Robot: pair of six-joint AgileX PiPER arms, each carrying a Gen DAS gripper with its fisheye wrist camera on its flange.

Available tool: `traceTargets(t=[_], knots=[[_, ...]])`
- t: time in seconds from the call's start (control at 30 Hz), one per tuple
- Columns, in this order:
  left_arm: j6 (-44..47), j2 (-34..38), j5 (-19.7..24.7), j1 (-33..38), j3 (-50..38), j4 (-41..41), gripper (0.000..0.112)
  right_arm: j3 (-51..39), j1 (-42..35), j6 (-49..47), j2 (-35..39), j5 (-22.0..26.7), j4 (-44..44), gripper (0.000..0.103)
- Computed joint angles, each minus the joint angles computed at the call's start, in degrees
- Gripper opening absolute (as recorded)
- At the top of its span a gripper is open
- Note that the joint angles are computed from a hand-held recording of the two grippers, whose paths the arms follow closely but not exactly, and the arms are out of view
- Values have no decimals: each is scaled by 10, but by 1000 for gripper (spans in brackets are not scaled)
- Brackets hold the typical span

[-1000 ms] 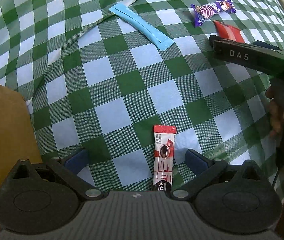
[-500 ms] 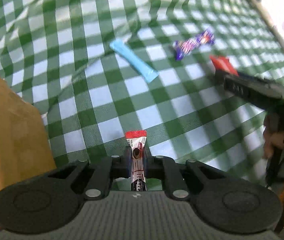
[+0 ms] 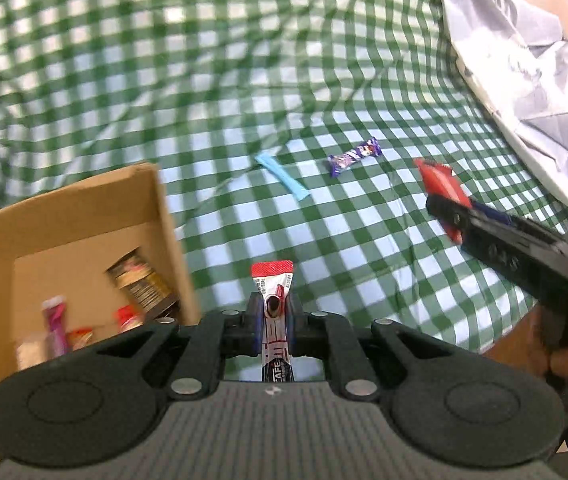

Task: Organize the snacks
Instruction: 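Carry the red-and-white stick in the left tool while the right tool carries the red packet over the box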

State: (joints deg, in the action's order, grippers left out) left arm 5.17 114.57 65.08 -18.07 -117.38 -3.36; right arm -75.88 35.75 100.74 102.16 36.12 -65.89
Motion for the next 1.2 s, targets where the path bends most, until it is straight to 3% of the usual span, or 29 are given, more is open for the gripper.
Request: traceTargets(t=[0.2,0.43,0.63,0.8,1.2], knots=[[28,-186,-70,54,232,-7,12,-26,147,-7,-30,73,43,44],[63,-330,-73,143,367,-45,12,-117,268,-95,-4,123,125,44],[143,-438,-60,249,445,-98,12,-181,341,-102,24,179,108,44],[197,-486,-43,324,482,-146,12,-218,372,-124,37,215,98,44],[255,-509,-19,401,495,-201,12,-288,403,-171,70,269,100,44]])
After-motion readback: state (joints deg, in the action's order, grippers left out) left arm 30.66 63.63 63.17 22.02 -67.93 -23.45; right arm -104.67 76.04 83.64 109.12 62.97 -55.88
